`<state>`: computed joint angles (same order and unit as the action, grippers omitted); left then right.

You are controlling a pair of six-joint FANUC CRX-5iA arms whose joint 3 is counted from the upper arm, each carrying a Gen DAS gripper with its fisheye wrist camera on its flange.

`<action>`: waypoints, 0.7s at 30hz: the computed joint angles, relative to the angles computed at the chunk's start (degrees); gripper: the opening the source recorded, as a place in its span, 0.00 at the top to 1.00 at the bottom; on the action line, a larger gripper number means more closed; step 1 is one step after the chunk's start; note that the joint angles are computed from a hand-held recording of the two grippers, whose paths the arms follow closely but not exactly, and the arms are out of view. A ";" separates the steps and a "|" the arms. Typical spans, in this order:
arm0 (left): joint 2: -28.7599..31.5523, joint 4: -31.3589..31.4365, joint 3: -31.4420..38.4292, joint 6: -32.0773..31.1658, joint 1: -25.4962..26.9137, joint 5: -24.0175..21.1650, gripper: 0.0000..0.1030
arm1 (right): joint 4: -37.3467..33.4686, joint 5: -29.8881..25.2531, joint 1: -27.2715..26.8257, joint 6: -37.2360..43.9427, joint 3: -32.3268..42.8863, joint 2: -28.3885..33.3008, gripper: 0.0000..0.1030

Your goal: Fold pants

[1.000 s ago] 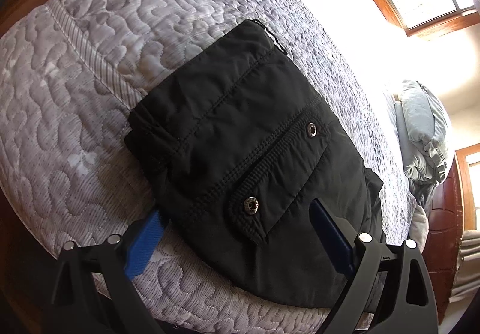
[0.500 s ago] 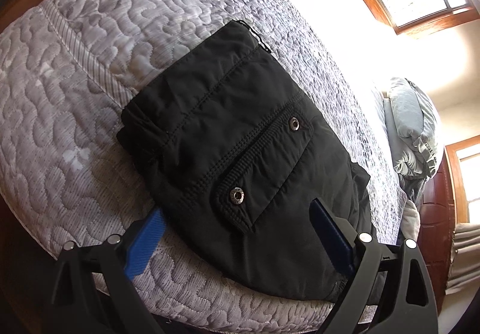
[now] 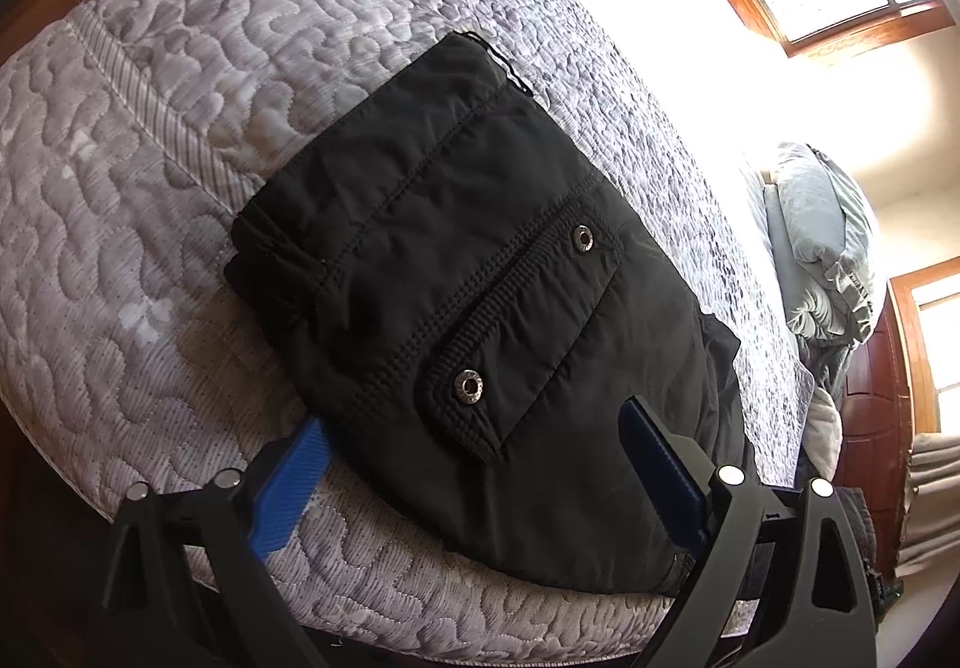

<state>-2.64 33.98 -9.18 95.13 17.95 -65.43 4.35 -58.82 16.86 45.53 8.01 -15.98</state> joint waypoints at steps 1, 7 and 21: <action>-0.04 0.23 -0.12 -0.25 0.02 0.07 0.08 | 1.02 -0.37 0.94 0.06 0.67 0.52 0.84; -0.37 2.24 -1.45 -1.56 0.66 0.21 0.08 | 5.09 -2.20 5.10 0.27 3.77 2.97 0.84; -1.24 5.91 -4.49 -4.22 1.62 1.00 0.08 | 18.00 -9.78 16.81 1.79 11.02 10.57 0.84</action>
